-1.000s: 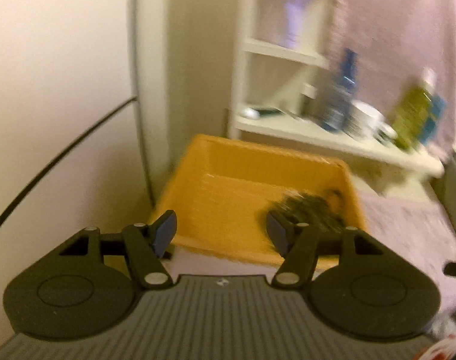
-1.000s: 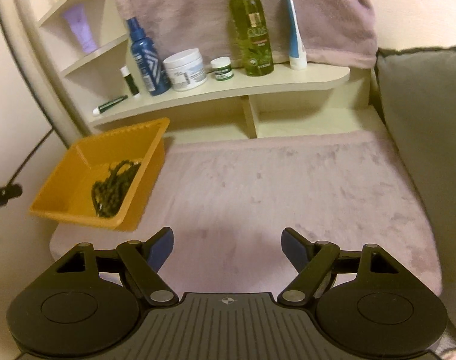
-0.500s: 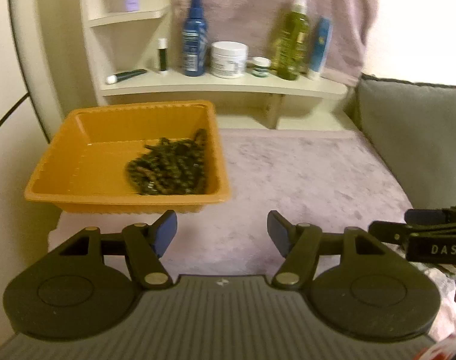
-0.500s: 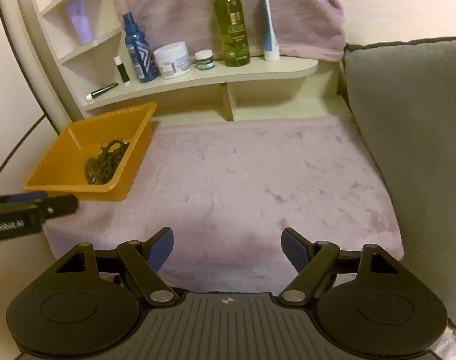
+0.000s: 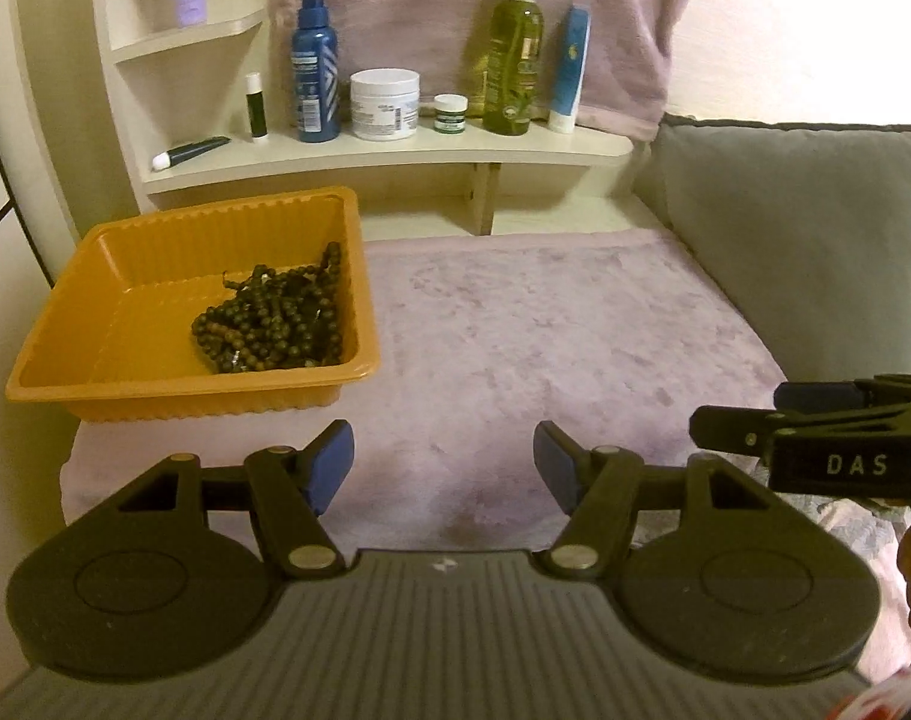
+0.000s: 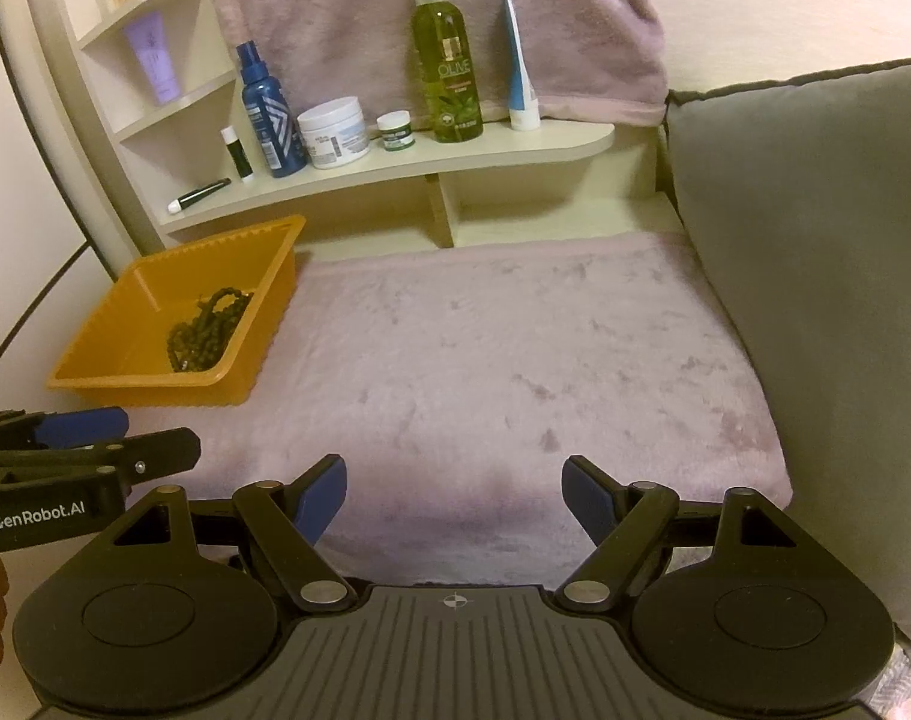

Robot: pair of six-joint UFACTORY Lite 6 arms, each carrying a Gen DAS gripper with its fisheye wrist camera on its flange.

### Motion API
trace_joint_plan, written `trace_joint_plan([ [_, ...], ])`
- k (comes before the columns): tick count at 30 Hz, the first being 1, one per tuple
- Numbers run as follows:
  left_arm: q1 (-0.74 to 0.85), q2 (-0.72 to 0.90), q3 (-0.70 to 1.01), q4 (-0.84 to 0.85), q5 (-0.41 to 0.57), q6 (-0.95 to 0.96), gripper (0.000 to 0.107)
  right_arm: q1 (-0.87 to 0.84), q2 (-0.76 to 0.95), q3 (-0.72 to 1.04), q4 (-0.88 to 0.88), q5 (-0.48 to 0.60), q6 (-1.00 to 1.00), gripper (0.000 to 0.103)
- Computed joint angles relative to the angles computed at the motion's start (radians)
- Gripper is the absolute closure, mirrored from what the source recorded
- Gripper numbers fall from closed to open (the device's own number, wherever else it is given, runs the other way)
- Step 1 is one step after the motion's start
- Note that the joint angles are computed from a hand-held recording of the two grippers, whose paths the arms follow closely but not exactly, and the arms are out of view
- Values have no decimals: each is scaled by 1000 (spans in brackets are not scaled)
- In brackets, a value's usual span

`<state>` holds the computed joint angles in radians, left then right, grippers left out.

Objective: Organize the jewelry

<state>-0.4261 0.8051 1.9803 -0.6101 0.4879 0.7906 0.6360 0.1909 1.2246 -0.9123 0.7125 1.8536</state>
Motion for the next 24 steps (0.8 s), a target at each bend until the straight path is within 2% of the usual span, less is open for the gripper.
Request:
trace_joint_plan([
  [24,-1,-5,4,-40,6,37,43,5,23,34,-2,8,-5,24],
])
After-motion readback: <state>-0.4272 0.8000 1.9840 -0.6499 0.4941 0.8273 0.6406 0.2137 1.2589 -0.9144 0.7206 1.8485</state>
